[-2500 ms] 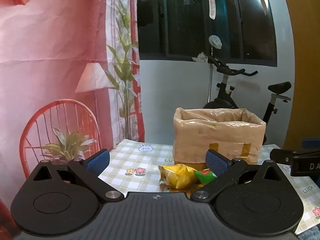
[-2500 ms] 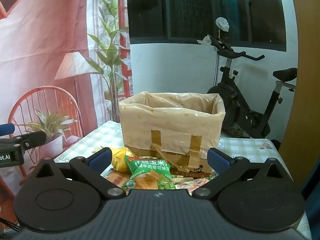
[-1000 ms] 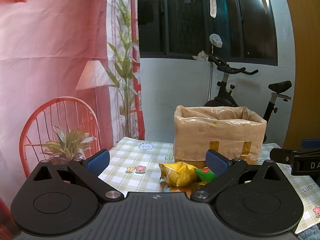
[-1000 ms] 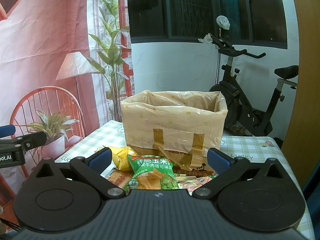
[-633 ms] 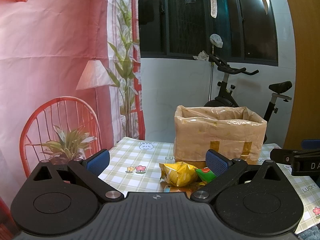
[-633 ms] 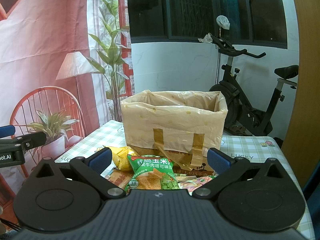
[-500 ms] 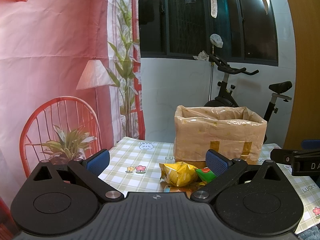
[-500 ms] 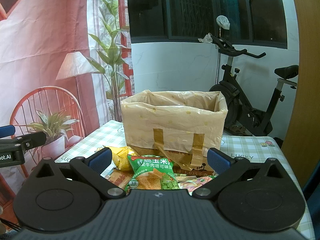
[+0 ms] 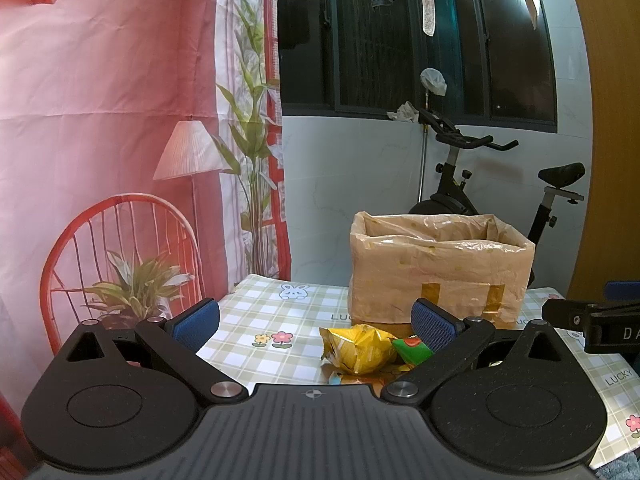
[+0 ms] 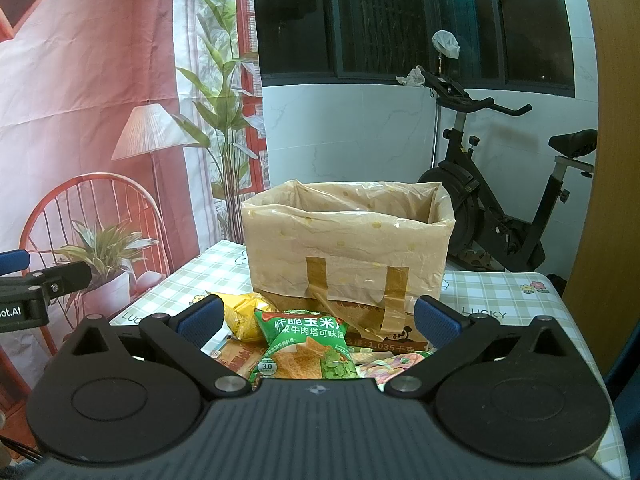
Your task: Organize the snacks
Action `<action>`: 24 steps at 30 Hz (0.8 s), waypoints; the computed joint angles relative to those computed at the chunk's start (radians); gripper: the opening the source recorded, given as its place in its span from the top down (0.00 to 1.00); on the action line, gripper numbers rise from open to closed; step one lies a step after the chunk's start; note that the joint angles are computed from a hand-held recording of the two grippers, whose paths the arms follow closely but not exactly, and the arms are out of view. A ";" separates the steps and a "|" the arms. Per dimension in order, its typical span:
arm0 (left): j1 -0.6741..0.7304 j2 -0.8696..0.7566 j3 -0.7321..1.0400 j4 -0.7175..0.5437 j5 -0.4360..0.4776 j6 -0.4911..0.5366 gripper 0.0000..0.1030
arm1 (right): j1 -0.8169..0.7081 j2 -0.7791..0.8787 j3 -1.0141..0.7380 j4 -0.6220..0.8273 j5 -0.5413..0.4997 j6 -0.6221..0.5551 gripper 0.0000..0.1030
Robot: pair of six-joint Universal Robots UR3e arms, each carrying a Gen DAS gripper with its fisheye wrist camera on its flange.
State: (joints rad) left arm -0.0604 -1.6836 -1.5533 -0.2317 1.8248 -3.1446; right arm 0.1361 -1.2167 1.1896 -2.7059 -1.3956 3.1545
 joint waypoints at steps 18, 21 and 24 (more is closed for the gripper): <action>0.062 -0.097 0.042 0.007 -0.062 0.018 0.01 | -0.048 0.087 -0.002 -0.179 0.106 0.067 0.00; 0.087 -0.147 0.057 -0.005 -0.093 -0.001 0.02 | -0.057 0.160 -0.025 -0.288 0.104 0.141 0.00; 0.108 -0.187 0.066 -0.055 -0.142 -0.013 0.09 | -0.062 0.214 -0.027 -0.369 0.104 0.178 0.00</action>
State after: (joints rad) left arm 0.0475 -1.8709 -1.4870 -0.2871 1.6823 -3.1579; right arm 0.0743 -1.0025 1.1624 -3.0748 -1.2914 3.3325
